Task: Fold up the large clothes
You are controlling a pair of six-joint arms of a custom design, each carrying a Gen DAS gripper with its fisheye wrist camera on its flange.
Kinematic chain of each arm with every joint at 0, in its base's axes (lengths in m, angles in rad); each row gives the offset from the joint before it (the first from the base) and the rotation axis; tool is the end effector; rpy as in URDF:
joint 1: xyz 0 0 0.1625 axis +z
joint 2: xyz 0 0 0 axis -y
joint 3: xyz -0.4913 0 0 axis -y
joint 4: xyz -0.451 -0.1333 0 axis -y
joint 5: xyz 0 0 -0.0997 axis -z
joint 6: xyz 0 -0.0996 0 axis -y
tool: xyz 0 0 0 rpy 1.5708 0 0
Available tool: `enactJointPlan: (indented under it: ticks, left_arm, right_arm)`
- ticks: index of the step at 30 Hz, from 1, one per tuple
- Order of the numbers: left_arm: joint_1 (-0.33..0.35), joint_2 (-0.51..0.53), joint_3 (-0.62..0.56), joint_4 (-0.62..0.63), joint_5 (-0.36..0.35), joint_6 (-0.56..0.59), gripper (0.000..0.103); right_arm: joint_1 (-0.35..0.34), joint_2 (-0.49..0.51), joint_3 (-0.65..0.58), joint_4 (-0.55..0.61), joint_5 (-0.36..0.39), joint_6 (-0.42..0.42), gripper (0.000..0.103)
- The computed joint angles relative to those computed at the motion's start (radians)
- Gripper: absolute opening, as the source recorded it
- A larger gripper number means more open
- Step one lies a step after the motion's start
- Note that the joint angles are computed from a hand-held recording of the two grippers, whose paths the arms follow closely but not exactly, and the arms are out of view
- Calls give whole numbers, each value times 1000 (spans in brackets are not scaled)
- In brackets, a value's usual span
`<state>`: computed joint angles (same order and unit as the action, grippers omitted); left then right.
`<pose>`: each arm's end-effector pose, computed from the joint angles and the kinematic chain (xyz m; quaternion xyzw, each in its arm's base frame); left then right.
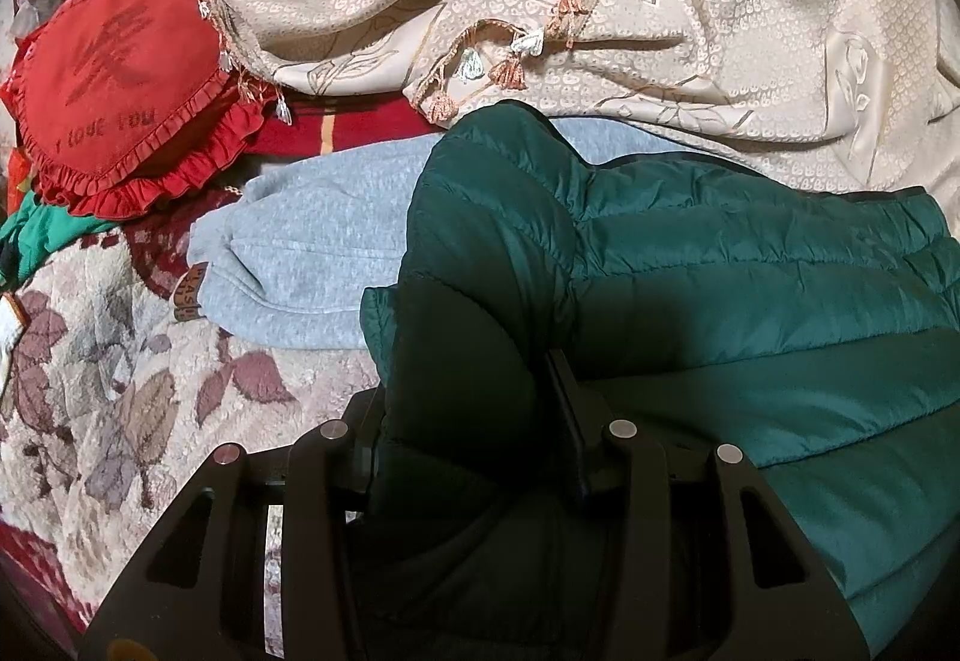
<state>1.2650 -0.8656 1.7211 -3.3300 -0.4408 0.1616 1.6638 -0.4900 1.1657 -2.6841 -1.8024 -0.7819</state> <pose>-0.0005 -0.7436 0.2482 -0.0515 0.7933 -0.4025 0.4539 0.1951 -0.9026 0.0661 0.3880 -0.8889 0.1649 0.1790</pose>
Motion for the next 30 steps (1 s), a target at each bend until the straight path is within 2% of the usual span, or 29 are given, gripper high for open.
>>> enactJointPlan:
  ticks: [11,14,19,23,26,30]
  left_arm:
    - [-6,14,2,-86,3,54,42]
    - [-14,3,15,-122,-4,71,33]
    - [-48,-72,90,-144,-41,25,28]
    - [-80,-149,180,-139,-62,-29,28]
    - [-109,-200,245,-169,-77,-25,28]
    - [-153,-284,369,-215,-130,-55,28]
  right_arm:
    - [12,-5,35,-96,-25,-74,41]
    - [22,-20,69,-171,-20,-95,36]
    - [46,-75,168,-308,22,-132,33]
    - [55,-141,267,-368,74,-119,32]
    - [53,-207,361,-410,128,-111,32]
    - [34,-290,476,-434,187,-113,32]
